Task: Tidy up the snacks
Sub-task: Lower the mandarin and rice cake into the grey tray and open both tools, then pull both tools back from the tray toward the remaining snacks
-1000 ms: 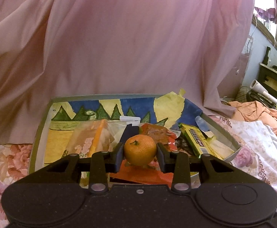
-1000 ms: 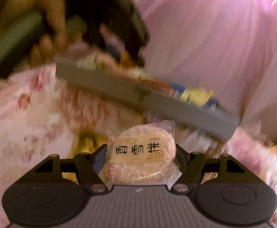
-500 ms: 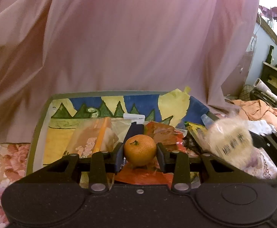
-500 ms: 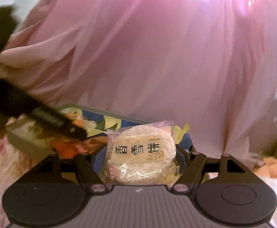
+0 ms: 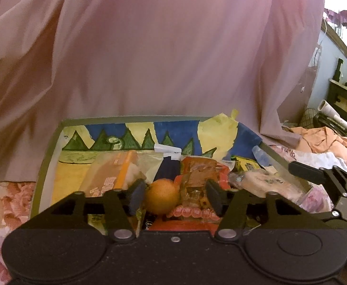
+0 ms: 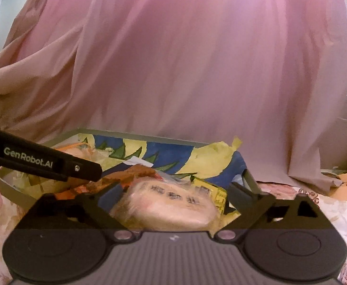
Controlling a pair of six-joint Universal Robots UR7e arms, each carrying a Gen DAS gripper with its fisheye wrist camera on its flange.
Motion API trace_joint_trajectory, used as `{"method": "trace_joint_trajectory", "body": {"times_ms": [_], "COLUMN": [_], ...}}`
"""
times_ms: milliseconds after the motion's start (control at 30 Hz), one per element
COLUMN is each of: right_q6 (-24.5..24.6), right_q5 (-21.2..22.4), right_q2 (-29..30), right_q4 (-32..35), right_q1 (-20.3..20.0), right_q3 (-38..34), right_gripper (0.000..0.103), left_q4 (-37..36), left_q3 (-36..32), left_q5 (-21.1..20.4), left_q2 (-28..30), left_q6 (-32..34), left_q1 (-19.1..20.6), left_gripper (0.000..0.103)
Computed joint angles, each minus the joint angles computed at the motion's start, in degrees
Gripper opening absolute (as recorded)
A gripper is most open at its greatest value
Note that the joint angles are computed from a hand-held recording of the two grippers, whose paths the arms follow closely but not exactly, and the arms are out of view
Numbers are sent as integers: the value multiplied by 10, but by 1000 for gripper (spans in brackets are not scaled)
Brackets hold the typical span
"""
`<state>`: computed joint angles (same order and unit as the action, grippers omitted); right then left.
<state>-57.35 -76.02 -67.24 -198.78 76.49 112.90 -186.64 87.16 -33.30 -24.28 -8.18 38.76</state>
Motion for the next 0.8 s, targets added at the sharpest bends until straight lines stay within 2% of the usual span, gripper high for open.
{"method": "trace_joint_trajectory", "body": {"times_ms": [67,200,267,333,800], "right_q6": [6,20,32,44,58], "right_q5": [4,13,24,31,111], "right_q2": [-2,-18,-33,-49,-176], "right_q4": [-3,-7,-2,4,-16], "right_q1": [0,-4,-10,-14,-58], "right_q3": [1,9,16,22,139], "right_gripper": [103,103,103,103,103], "left_q4": [-8,-31,-41,-59,-173], "left_q3": [-1,2,5,9,112], "left_q5": [5,19,34,49,126], "left_q2": [1,-1,-2,-2,-23], "left_q6": [0,5,4,7,5], "left_q1": [-4,-14,-22,-31,-110], "left_gripper": [76,88,99,102,102]}}
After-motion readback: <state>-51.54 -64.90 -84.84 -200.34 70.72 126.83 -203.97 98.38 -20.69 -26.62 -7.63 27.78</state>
